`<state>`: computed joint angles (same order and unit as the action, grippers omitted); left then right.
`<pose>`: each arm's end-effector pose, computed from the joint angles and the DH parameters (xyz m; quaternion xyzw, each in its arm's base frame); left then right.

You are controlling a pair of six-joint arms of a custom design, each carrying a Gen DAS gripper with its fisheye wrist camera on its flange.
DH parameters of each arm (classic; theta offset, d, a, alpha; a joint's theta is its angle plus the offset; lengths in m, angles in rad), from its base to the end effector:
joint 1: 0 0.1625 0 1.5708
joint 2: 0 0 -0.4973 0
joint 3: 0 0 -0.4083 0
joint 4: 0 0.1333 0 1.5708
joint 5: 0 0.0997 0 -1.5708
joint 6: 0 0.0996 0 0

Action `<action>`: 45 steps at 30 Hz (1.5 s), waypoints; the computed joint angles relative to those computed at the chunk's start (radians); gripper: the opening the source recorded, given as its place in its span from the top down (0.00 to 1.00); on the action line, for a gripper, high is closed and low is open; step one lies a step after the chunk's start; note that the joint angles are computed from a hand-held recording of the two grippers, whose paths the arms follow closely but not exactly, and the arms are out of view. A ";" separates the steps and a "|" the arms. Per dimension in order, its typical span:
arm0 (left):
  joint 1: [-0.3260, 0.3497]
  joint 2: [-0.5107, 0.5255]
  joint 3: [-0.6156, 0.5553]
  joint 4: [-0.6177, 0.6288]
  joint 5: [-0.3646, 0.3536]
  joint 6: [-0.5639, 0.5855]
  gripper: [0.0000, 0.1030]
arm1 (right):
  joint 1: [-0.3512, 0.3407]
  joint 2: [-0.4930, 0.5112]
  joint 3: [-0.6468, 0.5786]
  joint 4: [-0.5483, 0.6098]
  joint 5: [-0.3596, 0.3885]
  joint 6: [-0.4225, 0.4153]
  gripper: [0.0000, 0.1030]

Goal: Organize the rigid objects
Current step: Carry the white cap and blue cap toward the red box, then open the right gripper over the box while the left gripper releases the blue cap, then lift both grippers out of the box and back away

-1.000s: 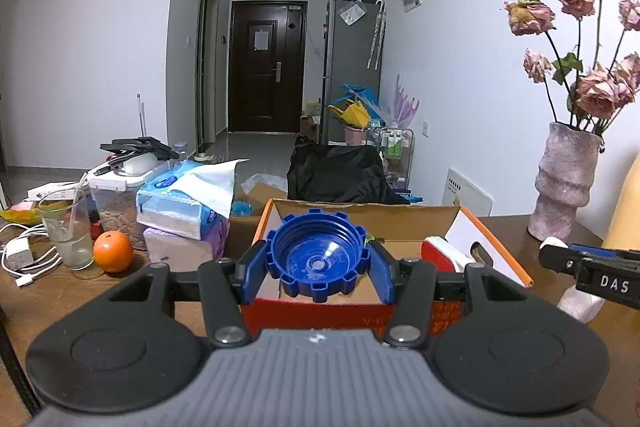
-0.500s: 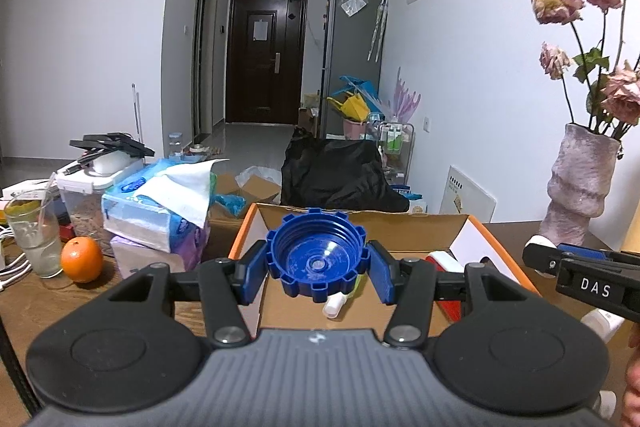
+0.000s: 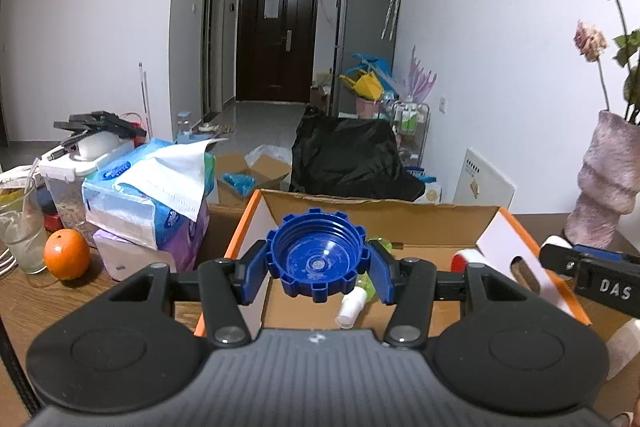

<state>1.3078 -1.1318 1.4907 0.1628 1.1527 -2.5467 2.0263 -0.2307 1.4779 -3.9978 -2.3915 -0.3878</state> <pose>0.0058 -0.6466 0.3374 0.2576 0.8132 -0.4535 0.2581 0.3687 -0.6153 -0.0446 0.1094 -0.7861 0.5210 0.3141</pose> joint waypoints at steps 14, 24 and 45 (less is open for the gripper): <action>0.015 0.087 -0.093 0.032 -0.063 0.013 0.48 | -0.035 -0.006 -0.029 0.089 0.004 0.053 0.63; 0.020 0.111 -0.123 0.068 -0.073 0.010 0.45 | -0.045 -0.004 -0.044 0.131 0.001 0.076 0.63; 0.015 0.093 -0.096 0.012 -0.102 -0.012 0.00 | -0.042 -0.012 -0.027 0.062 -0.003 0.110 0.02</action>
<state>1.3227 -1.0389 1.3948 0.1751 1.0504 -2.5585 1.9840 -0.2427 1.4510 -3.9360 -2.3942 -0.2780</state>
